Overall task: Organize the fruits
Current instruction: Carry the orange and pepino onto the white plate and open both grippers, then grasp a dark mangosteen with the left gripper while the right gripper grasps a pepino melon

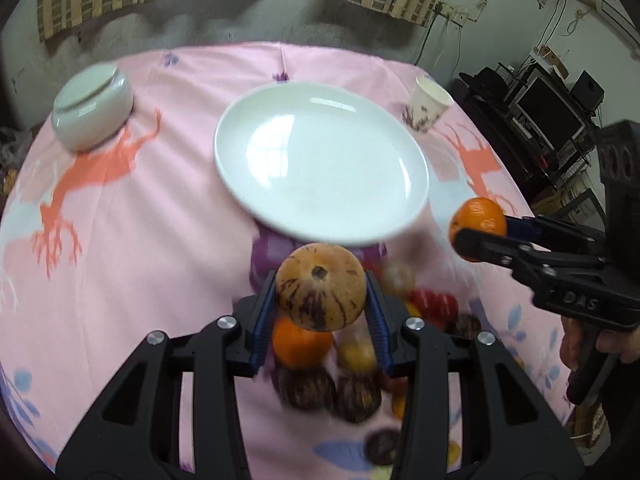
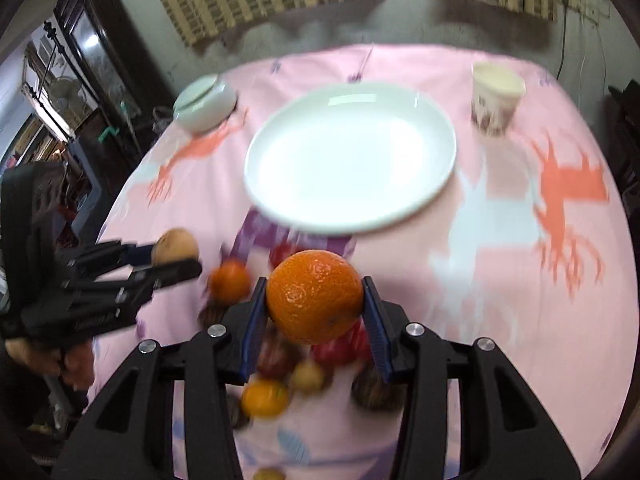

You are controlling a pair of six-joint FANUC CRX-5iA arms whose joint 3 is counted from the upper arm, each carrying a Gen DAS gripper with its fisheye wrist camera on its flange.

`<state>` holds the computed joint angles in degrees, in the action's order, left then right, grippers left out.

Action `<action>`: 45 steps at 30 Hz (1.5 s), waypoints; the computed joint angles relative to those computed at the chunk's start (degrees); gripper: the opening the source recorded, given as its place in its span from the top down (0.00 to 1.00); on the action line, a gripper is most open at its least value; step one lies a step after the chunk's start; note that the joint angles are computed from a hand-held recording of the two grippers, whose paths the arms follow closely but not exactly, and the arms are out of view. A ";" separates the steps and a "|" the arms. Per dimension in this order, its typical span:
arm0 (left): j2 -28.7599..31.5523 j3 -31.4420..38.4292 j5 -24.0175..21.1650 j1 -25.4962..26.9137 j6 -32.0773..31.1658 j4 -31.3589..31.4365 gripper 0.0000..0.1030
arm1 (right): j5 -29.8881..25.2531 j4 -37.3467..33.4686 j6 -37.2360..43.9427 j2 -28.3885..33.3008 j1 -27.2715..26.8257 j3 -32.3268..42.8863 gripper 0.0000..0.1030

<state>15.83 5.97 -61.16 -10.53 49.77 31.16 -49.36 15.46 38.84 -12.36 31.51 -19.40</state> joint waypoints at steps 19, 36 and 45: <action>31.98 44.87 -7.03 -6.83 19.11 -14.01 0.59 | 4.95 -0.01 14.14 24.37 -14.06 16.41 0.55; 17.34 24.76 4.89 -4.31 14.37 -9.98 0.14 | 6.69 7.46 2.15 14.49 -11.40 7.46 0.37; 0.99 1.76 7.05 0.36 7.16 -6.28 0.13 | -3.31 10.22 -11.91 -2.11 -1.28 -7.19 0.37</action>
<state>16.82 7.73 -54.11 -10.17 56.93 24.88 -52.67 25.68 26.94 -14.46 30.23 -26.59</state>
